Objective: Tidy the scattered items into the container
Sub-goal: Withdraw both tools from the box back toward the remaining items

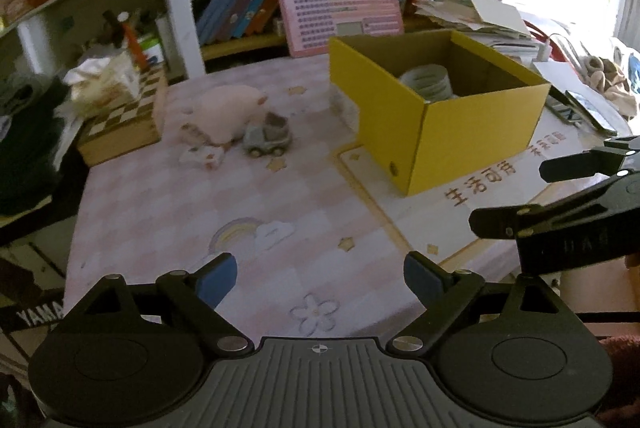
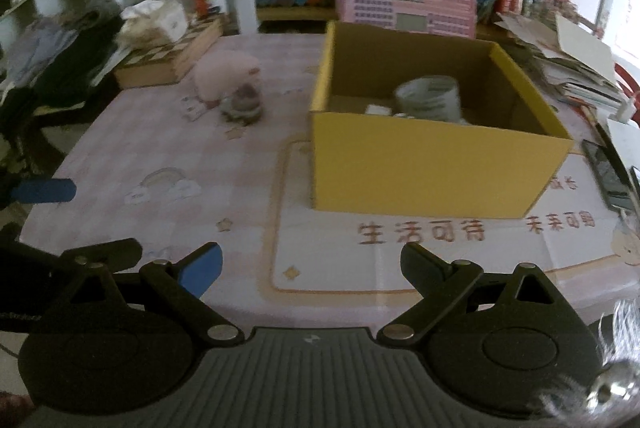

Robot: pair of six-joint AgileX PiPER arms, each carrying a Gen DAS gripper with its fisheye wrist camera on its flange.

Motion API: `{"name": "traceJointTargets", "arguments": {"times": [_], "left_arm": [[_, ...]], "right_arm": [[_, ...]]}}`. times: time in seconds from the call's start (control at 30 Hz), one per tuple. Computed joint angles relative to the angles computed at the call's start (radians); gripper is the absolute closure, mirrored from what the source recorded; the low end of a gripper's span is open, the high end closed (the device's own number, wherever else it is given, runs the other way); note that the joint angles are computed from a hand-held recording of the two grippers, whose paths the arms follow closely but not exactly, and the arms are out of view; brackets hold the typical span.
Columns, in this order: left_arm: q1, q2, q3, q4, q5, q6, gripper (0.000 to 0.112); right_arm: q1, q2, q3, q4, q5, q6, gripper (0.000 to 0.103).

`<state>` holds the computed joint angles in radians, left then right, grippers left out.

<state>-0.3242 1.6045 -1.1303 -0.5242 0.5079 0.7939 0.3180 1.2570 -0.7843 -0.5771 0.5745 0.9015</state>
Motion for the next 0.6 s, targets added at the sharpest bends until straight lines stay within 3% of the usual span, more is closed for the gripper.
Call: {"name": "traceJointTargets", "arguments": {"times": [0.6], "left_arm": [[0.218, -0.058, 0.067, -0.118, 0.026, 0.169, 0.019]], "right_arm": [[0.219, 0.148, -0.132, -0.114, 0.044, 0.169, 0.006]]}}
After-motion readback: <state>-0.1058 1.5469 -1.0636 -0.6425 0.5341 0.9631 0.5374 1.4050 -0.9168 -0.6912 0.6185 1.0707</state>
